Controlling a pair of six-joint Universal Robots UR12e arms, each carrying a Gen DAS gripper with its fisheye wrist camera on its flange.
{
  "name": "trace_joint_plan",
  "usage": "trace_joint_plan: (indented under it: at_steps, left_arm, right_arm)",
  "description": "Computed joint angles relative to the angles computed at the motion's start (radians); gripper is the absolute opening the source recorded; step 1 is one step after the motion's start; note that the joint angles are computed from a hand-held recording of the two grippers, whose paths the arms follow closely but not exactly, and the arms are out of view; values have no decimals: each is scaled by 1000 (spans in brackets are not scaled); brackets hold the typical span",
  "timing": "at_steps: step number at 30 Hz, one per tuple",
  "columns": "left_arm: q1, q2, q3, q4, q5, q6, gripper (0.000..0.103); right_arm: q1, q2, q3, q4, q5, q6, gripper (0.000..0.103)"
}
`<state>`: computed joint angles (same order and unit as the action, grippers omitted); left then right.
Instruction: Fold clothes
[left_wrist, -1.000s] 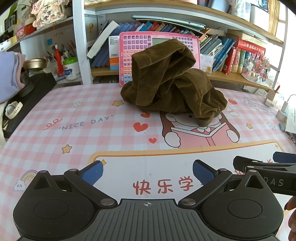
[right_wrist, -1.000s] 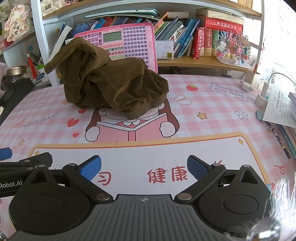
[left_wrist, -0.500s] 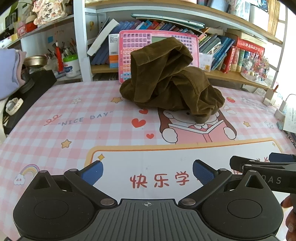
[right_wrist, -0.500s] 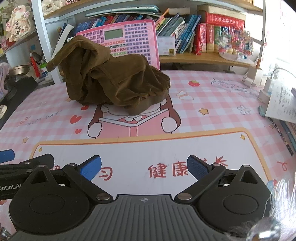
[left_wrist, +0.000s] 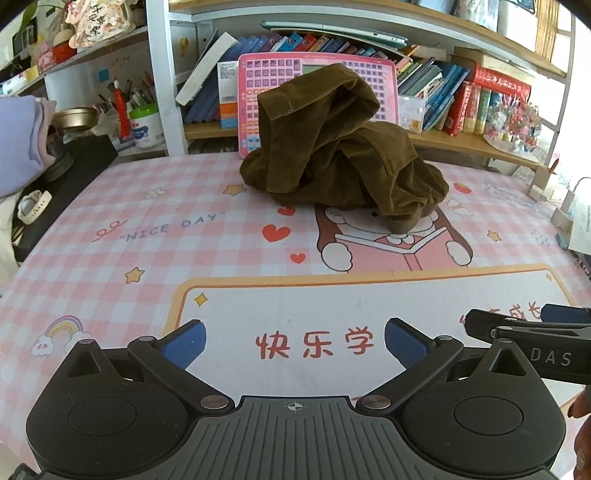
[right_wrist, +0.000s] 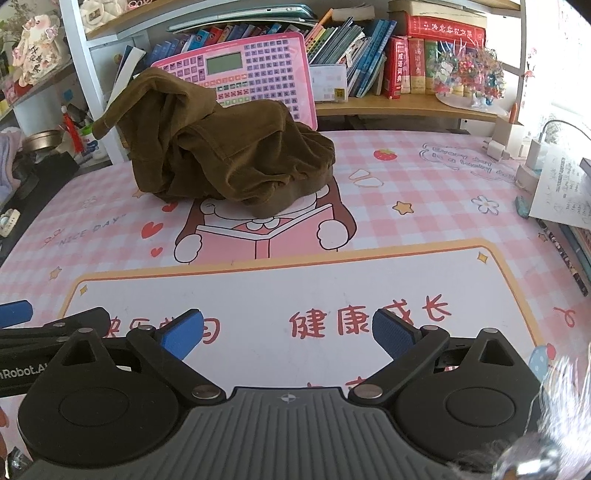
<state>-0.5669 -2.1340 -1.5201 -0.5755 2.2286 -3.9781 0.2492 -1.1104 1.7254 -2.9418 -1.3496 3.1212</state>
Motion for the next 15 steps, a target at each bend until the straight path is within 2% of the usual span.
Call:
trace_joint_plan:
  at_steps: [5, 11, 15]
  left_arm:
    - [-4, -2, 7, -27, 16, -14, 103]
    - [-3, 5, -2, -42, -11, -29, 103]
    - [-6, 5, -1, -57, -7, -13, 103]
  right_arm:
    - [-15, -4, 5, 23, 50, 26, 98]
    - [-35, -11, 20, 66, 136, 64, 98]
    - [-36, -12, 29, 62, 139, 72, 98]
